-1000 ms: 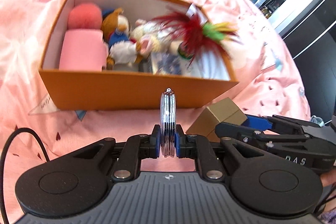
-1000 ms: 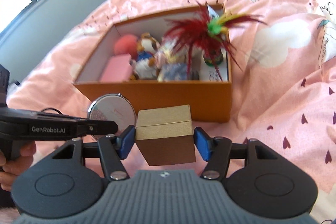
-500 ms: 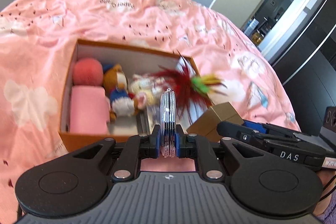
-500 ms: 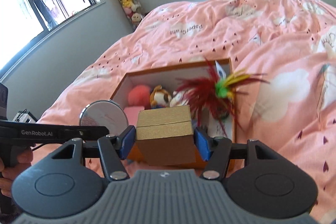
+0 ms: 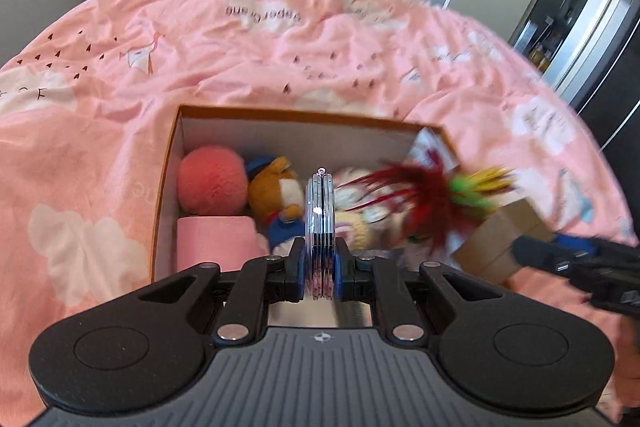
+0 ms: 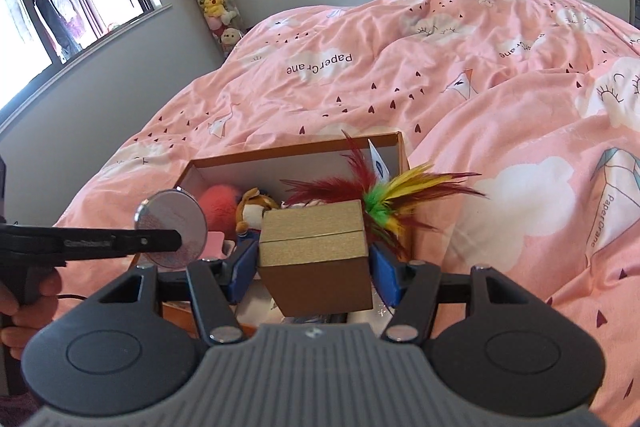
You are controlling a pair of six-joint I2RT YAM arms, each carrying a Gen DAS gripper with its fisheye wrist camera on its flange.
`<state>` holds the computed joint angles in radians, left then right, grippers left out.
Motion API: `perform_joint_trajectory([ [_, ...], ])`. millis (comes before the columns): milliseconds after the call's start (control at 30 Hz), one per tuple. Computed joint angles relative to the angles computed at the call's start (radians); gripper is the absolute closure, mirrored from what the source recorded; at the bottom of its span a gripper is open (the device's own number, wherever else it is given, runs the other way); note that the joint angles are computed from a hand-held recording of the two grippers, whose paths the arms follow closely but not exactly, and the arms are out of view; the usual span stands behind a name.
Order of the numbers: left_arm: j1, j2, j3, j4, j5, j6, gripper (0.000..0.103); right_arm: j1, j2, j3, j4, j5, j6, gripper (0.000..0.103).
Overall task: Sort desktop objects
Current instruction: 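Lower the gold box into the orange box with the right tool while the left tool lowers the mirror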
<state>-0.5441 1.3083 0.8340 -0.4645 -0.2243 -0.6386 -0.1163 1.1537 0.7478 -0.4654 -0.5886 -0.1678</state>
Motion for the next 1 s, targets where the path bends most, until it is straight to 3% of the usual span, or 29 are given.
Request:
perform_joint_trajectory([
  [133, 0.052, 0.076, -0.026, 0.063, 0.134, 0.001, 0.088, 0.041, 0.033, -0.004, 0.020, 0.023, 0.005, 0.040],
  [433, 0.087, 0.188, -0.028, 0.121, 0.215, 0.004, 0.088, 0.115, 0.128, 0.026, 0.027, 0.021, 0.031, 0.040],
  [667, 0.087, 0.027, -0.072, 0.078, 0.116, -0.003, 0.088, 0.196, 0.239, 0.093, 0.013, -0.025, 0.008, 0.040],
  [833, 0.124, -0.102, -0.068, -0.008, 0.035, 0.015, 0.088, 0.281, 0.342, 0.159, 0.002, -0.014, 0.001, 0.040],
  [1000, 0.170, -0.138, -0.077, -0.023, 0.075, 0.028, 0.088, 0.328, 0.429, 0.226, -0.056, -0.024, -0.057, 0.040],
])
